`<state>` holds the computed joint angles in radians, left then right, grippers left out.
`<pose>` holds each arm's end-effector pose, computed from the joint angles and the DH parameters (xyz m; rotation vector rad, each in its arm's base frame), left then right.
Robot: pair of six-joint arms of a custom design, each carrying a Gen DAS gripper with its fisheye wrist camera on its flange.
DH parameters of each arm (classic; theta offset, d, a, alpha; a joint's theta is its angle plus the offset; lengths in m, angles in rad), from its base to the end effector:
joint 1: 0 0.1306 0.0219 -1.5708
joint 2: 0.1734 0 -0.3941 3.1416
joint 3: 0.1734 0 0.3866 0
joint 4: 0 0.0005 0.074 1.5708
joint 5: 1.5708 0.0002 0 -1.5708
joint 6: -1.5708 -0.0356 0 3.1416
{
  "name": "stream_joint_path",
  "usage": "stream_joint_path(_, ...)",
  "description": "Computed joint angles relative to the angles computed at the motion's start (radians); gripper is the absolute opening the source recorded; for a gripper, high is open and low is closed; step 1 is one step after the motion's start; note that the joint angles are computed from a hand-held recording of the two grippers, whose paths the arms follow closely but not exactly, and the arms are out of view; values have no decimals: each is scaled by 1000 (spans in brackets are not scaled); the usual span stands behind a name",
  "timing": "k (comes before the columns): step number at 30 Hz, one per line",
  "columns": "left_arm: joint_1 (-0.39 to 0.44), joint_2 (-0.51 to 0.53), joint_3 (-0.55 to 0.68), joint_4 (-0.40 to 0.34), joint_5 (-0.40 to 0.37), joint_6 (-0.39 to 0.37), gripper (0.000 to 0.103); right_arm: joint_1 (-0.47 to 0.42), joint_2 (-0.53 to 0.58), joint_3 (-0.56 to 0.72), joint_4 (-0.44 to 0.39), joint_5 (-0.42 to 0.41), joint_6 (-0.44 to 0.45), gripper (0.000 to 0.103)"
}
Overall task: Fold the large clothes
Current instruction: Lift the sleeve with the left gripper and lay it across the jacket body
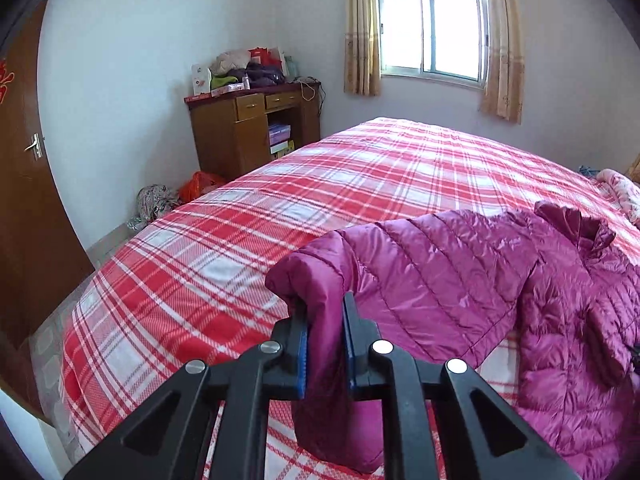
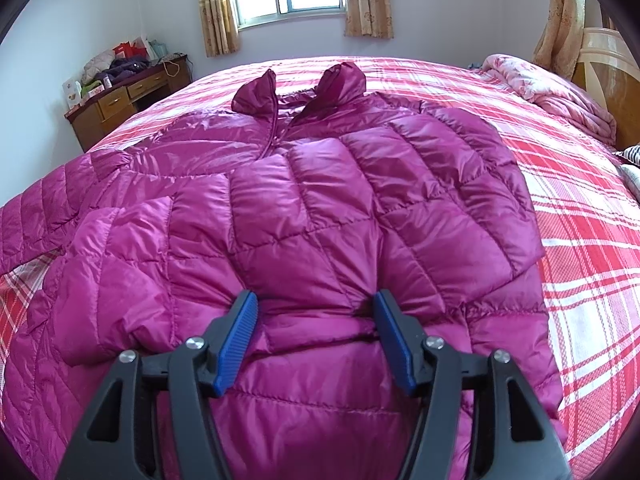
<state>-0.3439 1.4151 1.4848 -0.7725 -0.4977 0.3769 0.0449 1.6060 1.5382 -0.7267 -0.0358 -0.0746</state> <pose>0.4713 -0.1513 0.4834 -0.2906 2.1598 0.1609 0.5653 0.0262 0.4116 0.0178 2.3668 0.1001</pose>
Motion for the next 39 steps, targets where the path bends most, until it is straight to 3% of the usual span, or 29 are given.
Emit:
stream_joint_path(6,-3,29,78,-16,-1,-29,13,0,3,12,-21,-3,5,65)
stream_joint_path(13,-17,56,183,7,-27,-132,13,-31,-79,-40,-16,-66,-3,66)
stream_joint_path(19,-47,104,288,9,-37,-194,13,-38,-128,-66,-77,-76,40,70)
stream_joint_path(26,-166,209,460,-31,-91,-317,13,-60,-183,-168,-5,-87,33,70)
stream_joint_path(34,-291,358,669,-72,-88,-455,13,-80,-198,-214,52,-128,10,70)
stream_joint_path(39,-337,442,778,-129,-61,-467,13,-81,-206,-235,79,-132,2,72)
